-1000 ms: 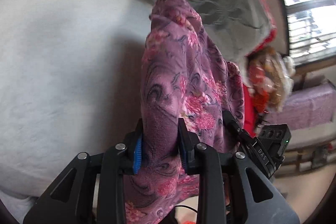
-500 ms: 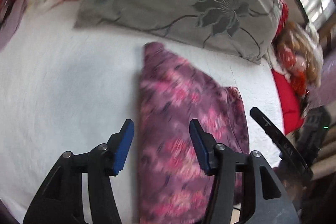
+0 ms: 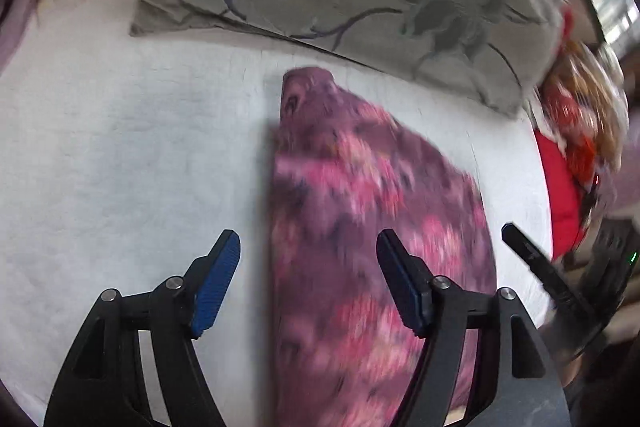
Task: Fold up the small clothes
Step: 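Lay the shirt flat with both grippers and release it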
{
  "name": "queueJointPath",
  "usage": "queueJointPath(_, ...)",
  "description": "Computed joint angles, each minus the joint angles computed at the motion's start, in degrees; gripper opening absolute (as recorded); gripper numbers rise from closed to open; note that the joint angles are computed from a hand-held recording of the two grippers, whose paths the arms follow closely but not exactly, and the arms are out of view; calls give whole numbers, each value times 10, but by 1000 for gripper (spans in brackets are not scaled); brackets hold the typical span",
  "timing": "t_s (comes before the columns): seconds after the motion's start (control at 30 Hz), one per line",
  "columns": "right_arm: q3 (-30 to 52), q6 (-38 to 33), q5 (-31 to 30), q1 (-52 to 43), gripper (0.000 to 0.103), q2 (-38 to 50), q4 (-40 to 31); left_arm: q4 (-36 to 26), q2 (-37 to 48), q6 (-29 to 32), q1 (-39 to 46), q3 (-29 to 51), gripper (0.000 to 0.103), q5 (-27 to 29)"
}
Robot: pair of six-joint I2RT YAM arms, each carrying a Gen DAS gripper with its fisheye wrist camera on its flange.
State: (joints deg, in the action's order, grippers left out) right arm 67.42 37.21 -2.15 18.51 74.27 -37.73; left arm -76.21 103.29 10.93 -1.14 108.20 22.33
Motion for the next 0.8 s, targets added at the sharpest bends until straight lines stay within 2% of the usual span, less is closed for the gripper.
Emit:
queueJointPath(0.07,-22,-17,-29,17,20,-34,1,39,-58,7,4,-102,71,-6)
queueJointPath(0.13,-37,-24,-19,42,20,-32,-15,61,-65,6,-13,-155,73,-34)
queueJointPath(0.17,-17,-33,26,65,20,8,-63,66,-65,5,-13,-167,73,-35)
queueJointPath(0.2,-16,-38,49,75,23,25,-82,61,-68,-2,-5,-168,73,-26)
queueJointPath(0.23,-21,-27,68,82,24,13,-77,47,-72,-2,4,-160,72,-20)
queueJointPath(0.3,8,7,92,96,27,3,-117,35,-104,19,21,-160,72,-16)
queueJointPath(0.43,-7,12,83,154,31,-72,-118,44,-186,55,40,-228,73,-11)
queueJointPath(0.5,-24,23,92,184,32,-66,-121,63,-197,60,23,-281,74,-41)
queueJointPath(0.53,-18,27,120,207,32,-38,-148,75,-191,62,14,-299,77,-56)
queueJointPath(0.57,-19,20,150,223,34,-19,-168,75,-181,54,7,-299,77,-59)
queueJointPath(0.6,-28,19,172,233,42,-25,-165,62,-177,48,20,-291,76,-45)
queueJointPath(0.63,-20,41,177,232,44,-32,-184,47,-177,45,34,-281,76,-33)
queueJointPath(0.7,-10,90,176,242,40,-63,-219,33,-198,60,57,-277,76,-21)
queueJointPath(0.8,-28,100,189,287,41,-126,-217,60,-254,85,63,-328,76,-45)
